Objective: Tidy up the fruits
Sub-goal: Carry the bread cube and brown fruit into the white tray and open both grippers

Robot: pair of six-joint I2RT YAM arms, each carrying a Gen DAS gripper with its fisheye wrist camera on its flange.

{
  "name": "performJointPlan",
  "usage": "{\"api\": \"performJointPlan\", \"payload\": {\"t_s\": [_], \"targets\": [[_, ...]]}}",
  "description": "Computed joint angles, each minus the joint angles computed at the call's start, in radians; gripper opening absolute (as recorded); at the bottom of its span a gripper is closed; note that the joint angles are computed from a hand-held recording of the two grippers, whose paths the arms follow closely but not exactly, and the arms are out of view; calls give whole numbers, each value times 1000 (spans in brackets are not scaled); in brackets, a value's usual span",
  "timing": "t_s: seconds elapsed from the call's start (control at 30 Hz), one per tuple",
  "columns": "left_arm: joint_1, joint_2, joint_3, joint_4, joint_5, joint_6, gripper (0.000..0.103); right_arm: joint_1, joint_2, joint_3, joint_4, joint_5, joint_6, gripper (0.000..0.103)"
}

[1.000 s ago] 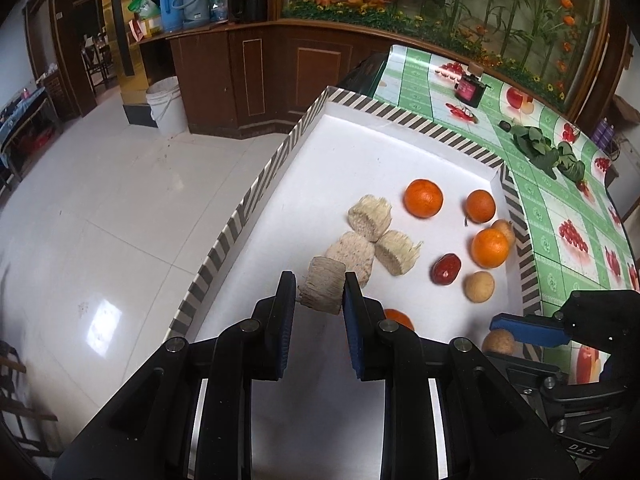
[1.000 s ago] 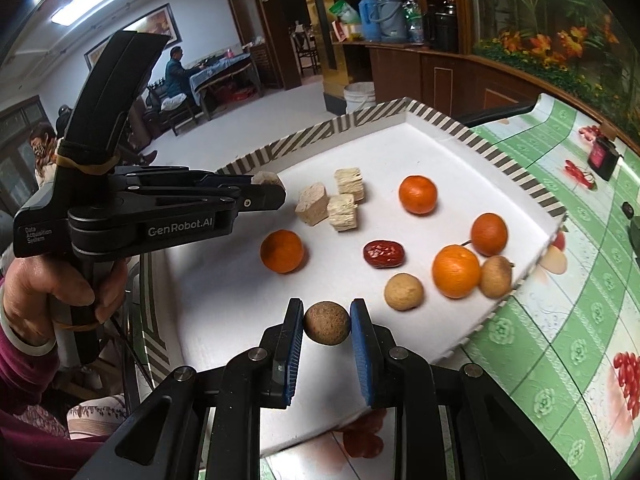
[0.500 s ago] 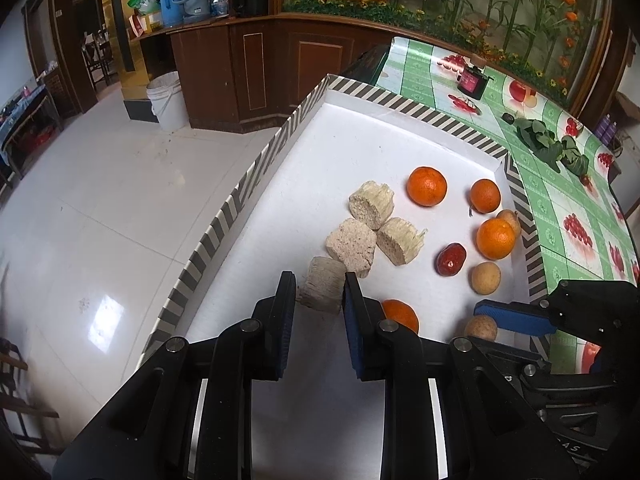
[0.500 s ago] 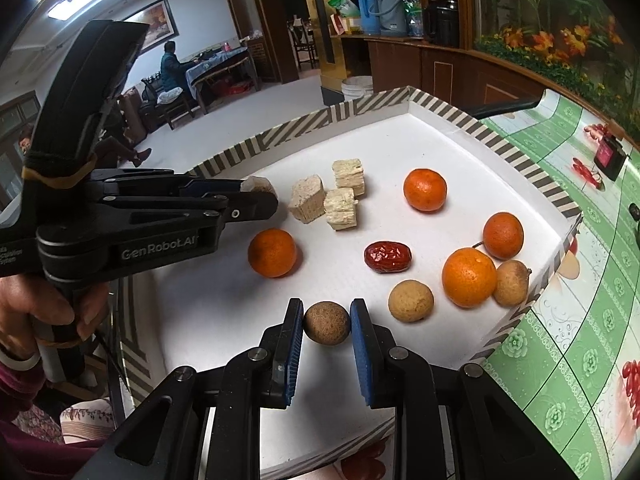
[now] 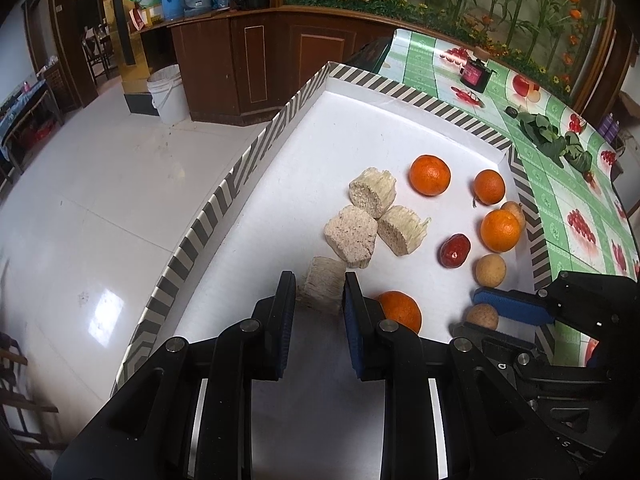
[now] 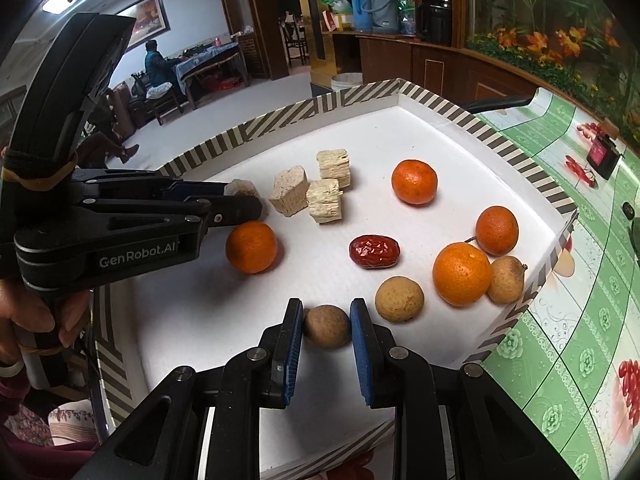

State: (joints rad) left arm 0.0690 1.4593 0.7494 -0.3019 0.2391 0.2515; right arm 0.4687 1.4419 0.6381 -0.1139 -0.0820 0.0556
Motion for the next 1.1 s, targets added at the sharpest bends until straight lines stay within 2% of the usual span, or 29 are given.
{"api": "performJointPlan", "payload": {"t_s": [0.2,0.47,0.53,0.6,0.67,1.1], "targets": [[-8,-2,0,-2,-16,-4,23,-2,-15,-18,17,-21,2,30],[-23,-19,-7,-8,-40,-12,23,-23,-96,-62,24,-48,14,31],[-30,-43,-22,2,-50,-21,30,-32,-132,-79,26,-54,23,31],[-40,-77,-43,20,-63,-32,47,-44,-156,-90,24,-61,31,31],[-44,-109,-56,24,-59,-43,52,-56,-184,-105,18,-64,39,31],[-203,-335,-180,97,-154,-133,52,-153,-387,-189,-49,-90,71,31]]}}
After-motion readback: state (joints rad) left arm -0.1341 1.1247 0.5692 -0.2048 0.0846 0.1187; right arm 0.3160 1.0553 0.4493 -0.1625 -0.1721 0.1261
